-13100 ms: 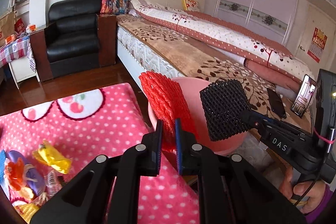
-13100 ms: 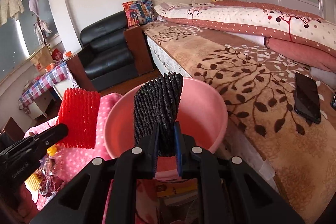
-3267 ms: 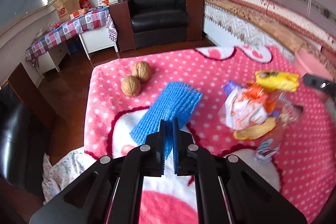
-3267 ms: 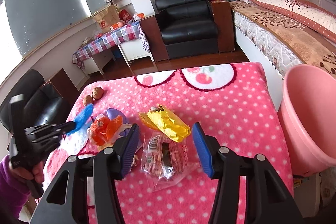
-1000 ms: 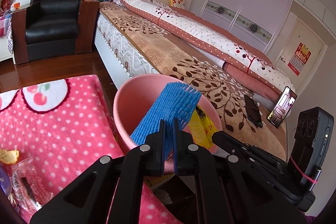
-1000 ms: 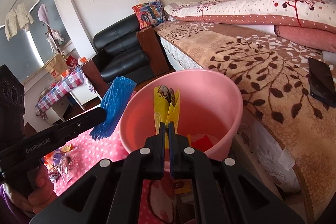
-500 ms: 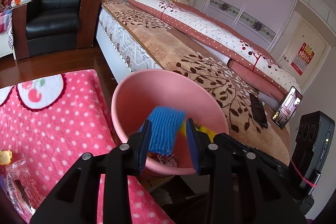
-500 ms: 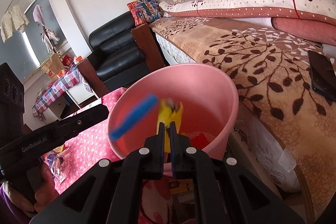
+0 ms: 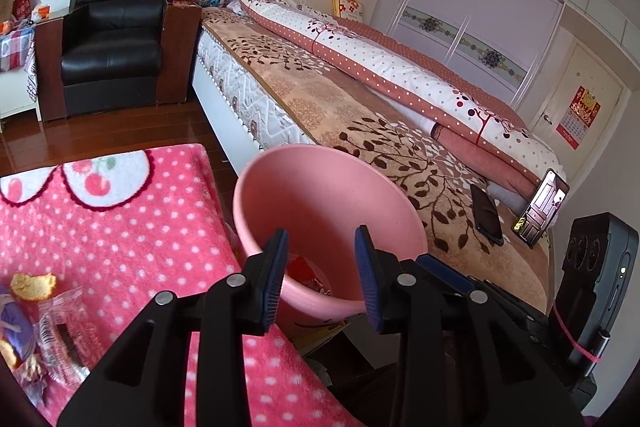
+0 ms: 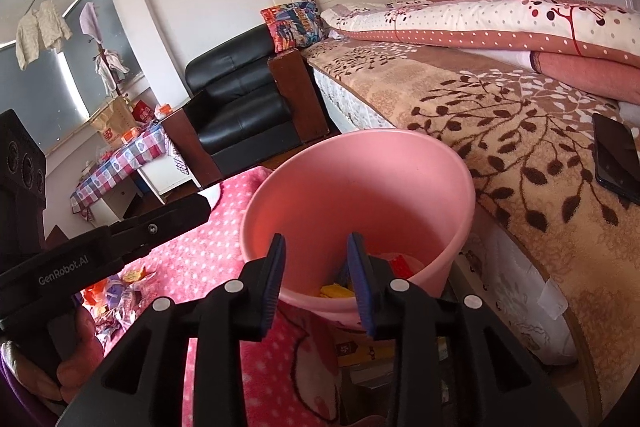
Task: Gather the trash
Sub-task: 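Open both grippers to drop the items into the pink bucket, then move both open grippers back over the remaining trash on the table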
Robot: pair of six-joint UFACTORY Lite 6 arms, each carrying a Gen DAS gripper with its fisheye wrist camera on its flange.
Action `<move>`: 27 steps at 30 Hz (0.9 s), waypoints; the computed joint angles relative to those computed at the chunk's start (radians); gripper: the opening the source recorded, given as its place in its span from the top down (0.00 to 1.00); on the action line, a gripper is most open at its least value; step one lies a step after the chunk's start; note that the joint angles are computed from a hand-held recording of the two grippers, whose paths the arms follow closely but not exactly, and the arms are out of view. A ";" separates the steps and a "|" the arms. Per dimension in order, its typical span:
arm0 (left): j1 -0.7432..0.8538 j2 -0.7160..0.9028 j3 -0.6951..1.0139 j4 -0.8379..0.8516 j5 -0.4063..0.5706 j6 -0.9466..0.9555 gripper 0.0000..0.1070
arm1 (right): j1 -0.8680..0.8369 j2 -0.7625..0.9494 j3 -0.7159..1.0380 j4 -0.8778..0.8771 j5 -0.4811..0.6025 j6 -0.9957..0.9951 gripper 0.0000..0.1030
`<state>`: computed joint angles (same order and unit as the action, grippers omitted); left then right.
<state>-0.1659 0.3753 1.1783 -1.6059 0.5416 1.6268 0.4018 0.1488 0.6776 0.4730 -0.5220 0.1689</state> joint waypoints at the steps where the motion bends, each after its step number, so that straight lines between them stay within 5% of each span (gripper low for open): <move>1: 0.008 -0.021 -0.020 -0.004 0.000 0.007 0.68 | 0.015 -0.007 -0.001 0.024 0.000 -0.019 0.69; 13: 0.168 -0.252 -0.254 -0.014 0.019 0.103 0.68 | 0.244 -0.024 0.039 0.323 0.004 -0.235 0.68; 27: 0.567 -0.322 -0.323 0.082 0.068 0.166 0.68 | 0.374 0.132 0.240 0.405 0.070 -0.322 0.66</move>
